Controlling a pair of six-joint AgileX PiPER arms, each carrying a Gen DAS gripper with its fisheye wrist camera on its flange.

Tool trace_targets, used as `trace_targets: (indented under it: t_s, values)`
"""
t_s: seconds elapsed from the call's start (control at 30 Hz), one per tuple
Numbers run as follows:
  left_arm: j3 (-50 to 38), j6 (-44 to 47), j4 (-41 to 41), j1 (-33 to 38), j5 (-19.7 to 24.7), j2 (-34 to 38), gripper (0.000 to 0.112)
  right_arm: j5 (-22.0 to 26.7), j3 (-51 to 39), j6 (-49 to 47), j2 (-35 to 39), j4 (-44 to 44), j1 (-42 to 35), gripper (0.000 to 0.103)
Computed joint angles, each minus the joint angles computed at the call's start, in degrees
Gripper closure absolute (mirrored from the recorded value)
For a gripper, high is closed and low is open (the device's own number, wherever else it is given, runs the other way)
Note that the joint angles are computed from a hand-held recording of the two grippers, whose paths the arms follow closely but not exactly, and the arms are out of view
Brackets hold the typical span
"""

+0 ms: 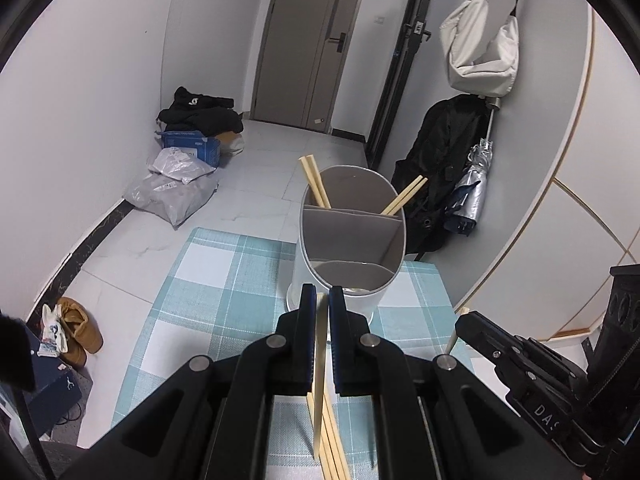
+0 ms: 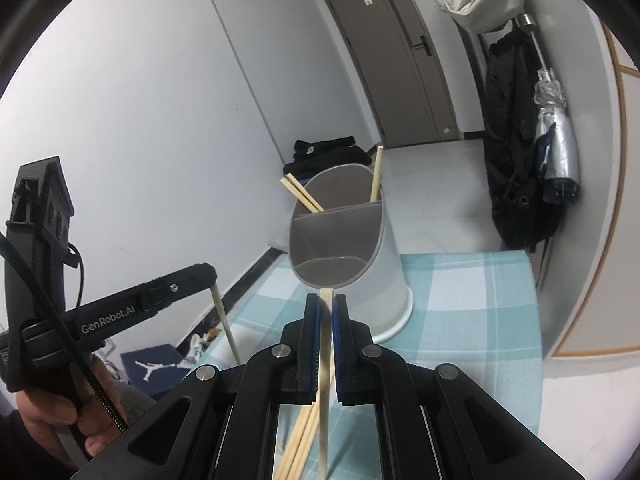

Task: Organize utensils
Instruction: 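Carry both held chopsticks up over the utensil holder's opening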

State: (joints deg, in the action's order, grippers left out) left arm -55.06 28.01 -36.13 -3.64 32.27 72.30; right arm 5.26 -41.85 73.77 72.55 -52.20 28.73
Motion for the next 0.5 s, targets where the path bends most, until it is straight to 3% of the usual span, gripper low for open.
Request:
trace_targets:
  t_s: [0.1,0.5]
  values:
    - [-0.01,0.29,0.57,0.22,0.3,-0.45,0.109,2.12,0.02,6.49,-0.72,-6.1,1.36,0.098]
    - [-2.13,2.92,-0.81,2.38,4.02,-2.4,0.109,5.52,-3.54,6.41,-1.24,-5.23,3.27,0.098]
